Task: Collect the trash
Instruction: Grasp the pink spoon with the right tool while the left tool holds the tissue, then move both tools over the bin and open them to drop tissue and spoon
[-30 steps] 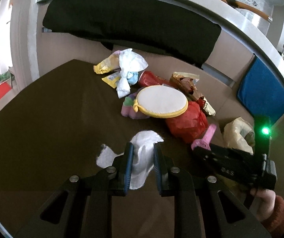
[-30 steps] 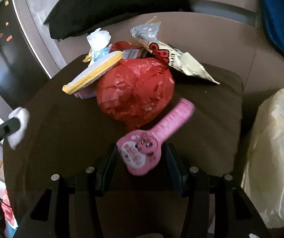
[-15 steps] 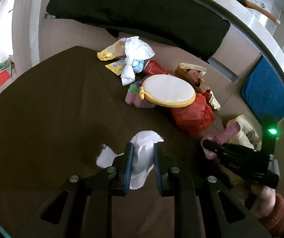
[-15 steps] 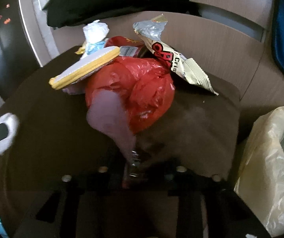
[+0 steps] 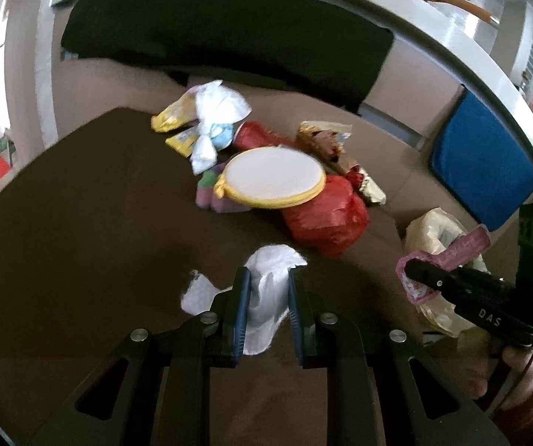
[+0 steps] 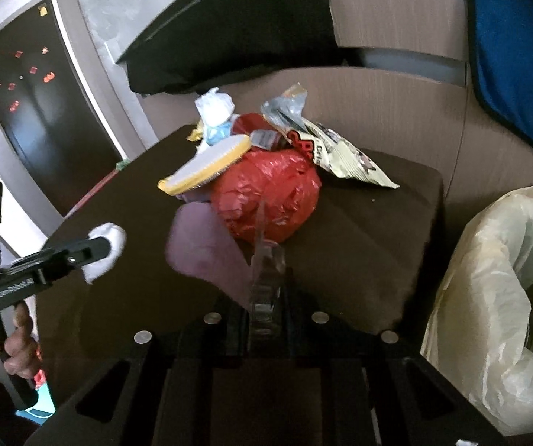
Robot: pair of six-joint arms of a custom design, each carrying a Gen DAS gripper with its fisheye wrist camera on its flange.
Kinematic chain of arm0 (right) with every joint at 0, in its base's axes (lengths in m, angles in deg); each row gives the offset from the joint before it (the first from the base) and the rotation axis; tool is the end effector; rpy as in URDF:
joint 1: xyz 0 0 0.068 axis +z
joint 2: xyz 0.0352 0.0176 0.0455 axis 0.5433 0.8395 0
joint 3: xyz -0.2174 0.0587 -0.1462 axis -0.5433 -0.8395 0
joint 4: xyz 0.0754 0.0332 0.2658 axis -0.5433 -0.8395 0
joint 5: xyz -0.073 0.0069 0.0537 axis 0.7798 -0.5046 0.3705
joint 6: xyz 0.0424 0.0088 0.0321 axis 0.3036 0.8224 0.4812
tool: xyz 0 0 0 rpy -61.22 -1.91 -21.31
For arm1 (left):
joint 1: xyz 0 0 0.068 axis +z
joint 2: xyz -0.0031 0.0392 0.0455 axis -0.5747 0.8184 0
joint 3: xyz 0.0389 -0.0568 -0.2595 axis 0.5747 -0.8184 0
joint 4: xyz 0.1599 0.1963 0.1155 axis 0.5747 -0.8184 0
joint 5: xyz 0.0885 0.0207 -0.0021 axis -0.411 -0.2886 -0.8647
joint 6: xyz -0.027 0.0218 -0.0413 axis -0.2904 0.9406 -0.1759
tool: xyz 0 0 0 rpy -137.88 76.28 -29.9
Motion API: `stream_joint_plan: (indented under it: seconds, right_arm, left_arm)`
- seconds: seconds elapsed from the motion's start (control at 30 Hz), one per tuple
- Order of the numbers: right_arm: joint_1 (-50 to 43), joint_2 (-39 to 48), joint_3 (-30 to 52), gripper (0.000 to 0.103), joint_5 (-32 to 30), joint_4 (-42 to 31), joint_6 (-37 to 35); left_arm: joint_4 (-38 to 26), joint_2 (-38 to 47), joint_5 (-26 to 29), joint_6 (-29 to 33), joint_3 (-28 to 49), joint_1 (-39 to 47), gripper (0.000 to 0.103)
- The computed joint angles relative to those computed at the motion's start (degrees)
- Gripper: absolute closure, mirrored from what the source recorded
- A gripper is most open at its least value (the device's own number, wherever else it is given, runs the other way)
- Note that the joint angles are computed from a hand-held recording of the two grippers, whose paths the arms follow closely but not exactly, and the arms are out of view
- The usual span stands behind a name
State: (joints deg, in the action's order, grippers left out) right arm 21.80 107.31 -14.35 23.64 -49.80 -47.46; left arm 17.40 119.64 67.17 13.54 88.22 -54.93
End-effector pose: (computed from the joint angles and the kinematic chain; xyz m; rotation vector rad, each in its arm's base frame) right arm 0.1989 -0.0181 0.0947 -0.4892 2.3698 0.5267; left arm 0.1336 -0.0469 0.1378 -0.1121 2.3626 -0.3314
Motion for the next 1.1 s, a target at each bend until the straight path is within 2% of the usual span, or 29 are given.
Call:
stream_joint_plan:
  seconds: [0.27,0.4,0.53,0.77,0.9,1.1]
  right_arm:
    - [-5.1,-8.7,0.6,0.089,-4.1,-7.7,-4.0]
    - [-11.7,-13.8,2.9,0.089,-8.0,-13.8,-9.0]
    - [-19.8,-15.7,6.9,0.089,-12.4,-20.0,-15.0]
    - [-34.9,-13.3,15.4,0.089,-20.0,-29.7,-27.1]
    - [-42.0,-11.8,18.7,0.089,-23.0,-32.6,-32.2]
    - [-50.0,-5.1,24.0,0.089,-25.7,-35.9,-37.9]
  left_arm:
    - [1.5,5.1,-15.1,-3.7,7.9,-16.1,0.082]
    - [5.7,11.7,-23.4,-4.9,13.5,-25.5,0.082]
    - [12.3,18.8,-31.2,-3.2,18.1,-33.7,0.082]
    - [20.7,30.5,-36.2,-2.7,25.0,-41.2,0.082]
    - [24.0,37.1,-39.0,-1.5,30.1,-45.2,0.082]
    - [28.6,45.4,-39.3,0.6,35.0,-48.0,0.082]
